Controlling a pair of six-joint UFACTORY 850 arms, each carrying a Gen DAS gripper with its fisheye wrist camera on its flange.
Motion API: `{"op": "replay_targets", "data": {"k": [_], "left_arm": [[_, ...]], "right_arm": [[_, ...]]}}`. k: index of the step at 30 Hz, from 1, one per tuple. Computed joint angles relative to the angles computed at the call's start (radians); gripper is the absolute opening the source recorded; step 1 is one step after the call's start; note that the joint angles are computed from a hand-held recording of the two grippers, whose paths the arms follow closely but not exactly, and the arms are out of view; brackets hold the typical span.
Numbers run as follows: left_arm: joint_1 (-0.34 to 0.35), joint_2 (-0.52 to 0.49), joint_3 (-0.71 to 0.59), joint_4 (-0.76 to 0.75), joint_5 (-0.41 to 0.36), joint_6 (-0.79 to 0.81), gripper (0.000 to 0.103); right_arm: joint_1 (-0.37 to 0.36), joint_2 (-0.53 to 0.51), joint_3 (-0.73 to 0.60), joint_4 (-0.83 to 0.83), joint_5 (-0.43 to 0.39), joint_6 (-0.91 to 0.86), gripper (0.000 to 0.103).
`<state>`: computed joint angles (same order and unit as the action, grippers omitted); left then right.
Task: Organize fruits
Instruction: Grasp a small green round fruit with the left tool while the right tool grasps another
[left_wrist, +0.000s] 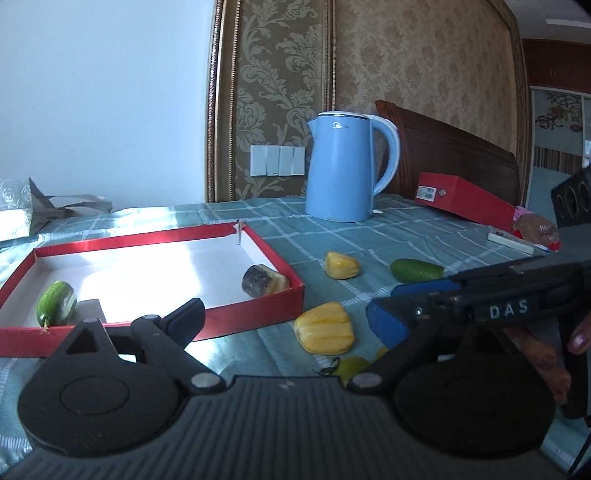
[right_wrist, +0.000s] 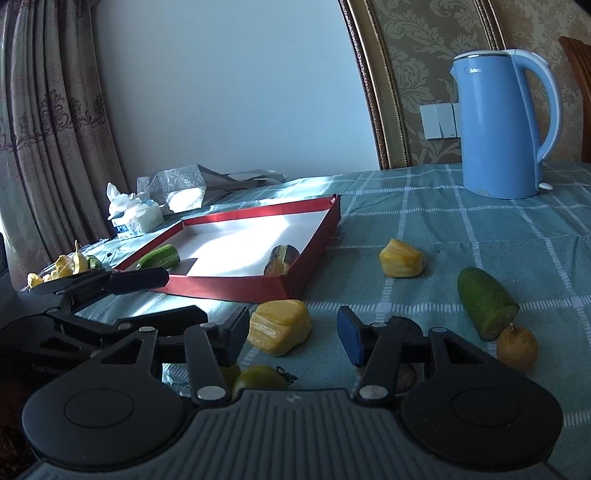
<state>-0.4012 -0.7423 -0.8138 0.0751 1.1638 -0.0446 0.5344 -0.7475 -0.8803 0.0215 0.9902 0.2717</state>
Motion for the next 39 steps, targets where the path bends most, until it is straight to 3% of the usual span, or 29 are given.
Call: {"op": "replay_targets", "data": {"k": [4,7,14,18,37,39], "left_arm": [[0.01,0.003,-0.013,-0.106,-0.05,-0.061,0.095],[0.035,0.007,-0.02,-0.089,-0.094,-0.133,0.095],[0.027,0.01,-0.008,-0.051,-0.071,-0.072,0.095],[0.036,0.01,-0.005,0.002,-0.065,-0.09,0.095],[-0.002,0.011,-0.011,0.132,-0.113,0.05,0.094],[-0.009,0.011,-0.018,0.117,-0.137,0.062,0.086]], "right_arm": [[-0.003,-0.004,-0.023,-0.058,-0.1,0.012,0.049],[-0.007,0.0,-0.015,-0.095,-0.104,0.02,0.049],[-0.005,0.007,-0.007,-0.145,-0.148,-0.035,0.047],[-0.021,0.009,0.006,-0.175,-0.134,0.012,0.039],[-0.019,0.001,-0.005,0.087,-0.128,0.011,0.037],[-0.016,0.0,-0.008,0.131,-0.128,0.003,0.037]]}}
